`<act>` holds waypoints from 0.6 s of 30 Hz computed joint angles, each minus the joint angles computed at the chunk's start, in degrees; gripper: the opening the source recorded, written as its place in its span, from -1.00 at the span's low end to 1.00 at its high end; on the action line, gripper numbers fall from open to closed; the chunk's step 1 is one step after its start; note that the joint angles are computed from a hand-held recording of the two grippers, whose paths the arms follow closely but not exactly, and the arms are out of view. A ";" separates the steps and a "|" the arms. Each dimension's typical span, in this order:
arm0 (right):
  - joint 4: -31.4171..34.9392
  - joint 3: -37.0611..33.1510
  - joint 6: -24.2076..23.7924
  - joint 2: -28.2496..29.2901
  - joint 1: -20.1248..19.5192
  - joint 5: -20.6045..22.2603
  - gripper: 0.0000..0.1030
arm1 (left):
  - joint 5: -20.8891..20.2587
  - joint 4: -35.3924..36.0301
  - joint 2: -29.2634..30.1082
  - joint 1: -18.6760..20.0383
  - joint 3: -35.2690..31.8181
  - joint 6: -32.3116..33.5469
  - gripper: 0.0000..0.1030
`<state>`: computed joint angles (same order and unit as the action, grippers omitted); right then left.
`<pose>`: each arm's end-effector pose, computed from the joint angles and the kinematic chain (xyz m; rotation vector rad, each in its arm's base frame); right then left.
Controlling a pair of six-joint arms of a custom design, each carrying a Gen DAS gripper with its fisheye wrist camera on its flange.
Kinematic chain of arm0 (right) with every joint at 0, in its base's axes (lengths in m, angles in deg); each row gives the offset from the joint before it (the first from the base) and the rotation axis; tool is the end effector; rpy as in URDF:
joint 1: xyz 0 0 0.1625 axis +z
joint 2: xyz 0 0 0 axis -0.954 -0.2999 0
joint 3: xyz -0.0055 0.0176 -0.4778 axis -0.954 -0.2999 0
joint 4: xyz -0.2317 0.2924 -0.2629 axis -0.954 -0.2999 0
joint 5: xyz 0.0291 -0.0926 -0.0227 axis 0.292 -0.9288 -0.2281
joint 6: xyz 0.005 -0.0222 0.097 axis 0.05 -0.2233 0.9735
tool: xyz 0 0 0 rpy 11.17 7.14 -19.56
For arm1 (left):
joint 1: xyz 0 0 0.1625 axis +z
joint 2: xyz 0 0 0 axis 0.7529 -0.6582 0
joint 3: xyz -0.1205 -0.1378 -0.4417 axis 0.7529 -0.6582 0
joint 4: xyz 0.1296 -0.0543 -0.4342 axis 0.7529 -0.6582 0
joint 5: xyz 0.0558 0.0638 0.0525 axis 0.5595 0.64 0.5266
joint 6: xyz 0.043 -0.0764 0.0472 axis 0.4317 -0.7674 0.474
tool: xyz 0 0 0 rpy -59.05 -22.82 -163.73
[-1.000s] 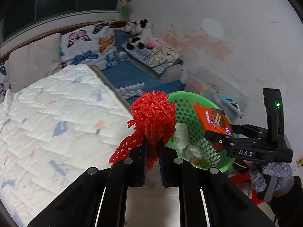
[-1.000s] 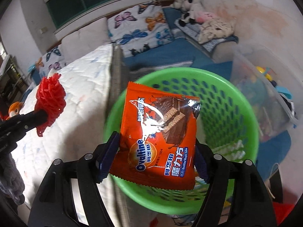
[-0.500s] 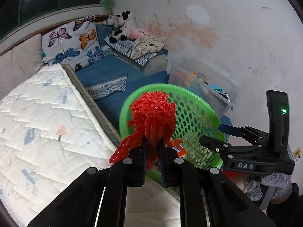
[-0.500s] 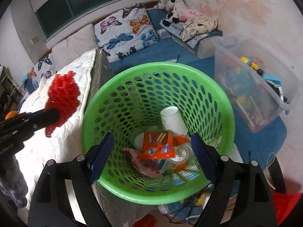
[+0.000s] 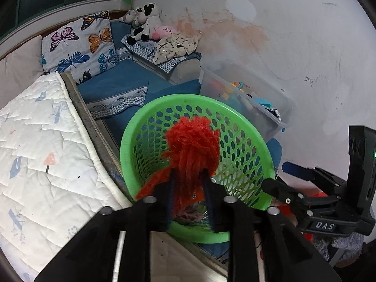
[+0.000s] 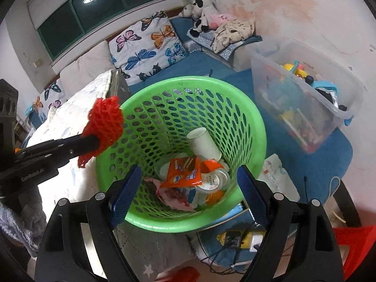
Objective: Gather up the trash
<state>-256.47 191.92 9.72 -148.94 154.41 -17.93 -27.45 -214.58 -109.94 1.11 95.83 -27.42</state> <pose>0.0405 -0.4545 0.1585 0.2682 -2.4649 0.9023 -0.2065 -0.5271 -0.0013 0.8240 2.5806 -0.6163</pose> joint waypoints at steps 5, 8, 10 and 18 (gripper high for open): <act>-1.47 0.85 0.15 0.03 -0.43 0.35 0.61 | 0.37 -2.13 -0.31 -0.41 1.15 0.30 -0.05; -2.32 1.41 0.12 0.09 -0.46 0.52 0.61 | 0.74 -2.90 -1.17 -0.49 2.05 0.07 0.07; -2.87 1.76 0.25 0.17 -0.15 0.62 0.61 | 1.54 -3.75 -1.98 -0.72 2.99 -0.24 0.13; -5.94 2.69 -0.25 2.22 2.79 0.17 0.61 | 5.11 -7.97 -6.10 -1.71 8.21 0.36 0.39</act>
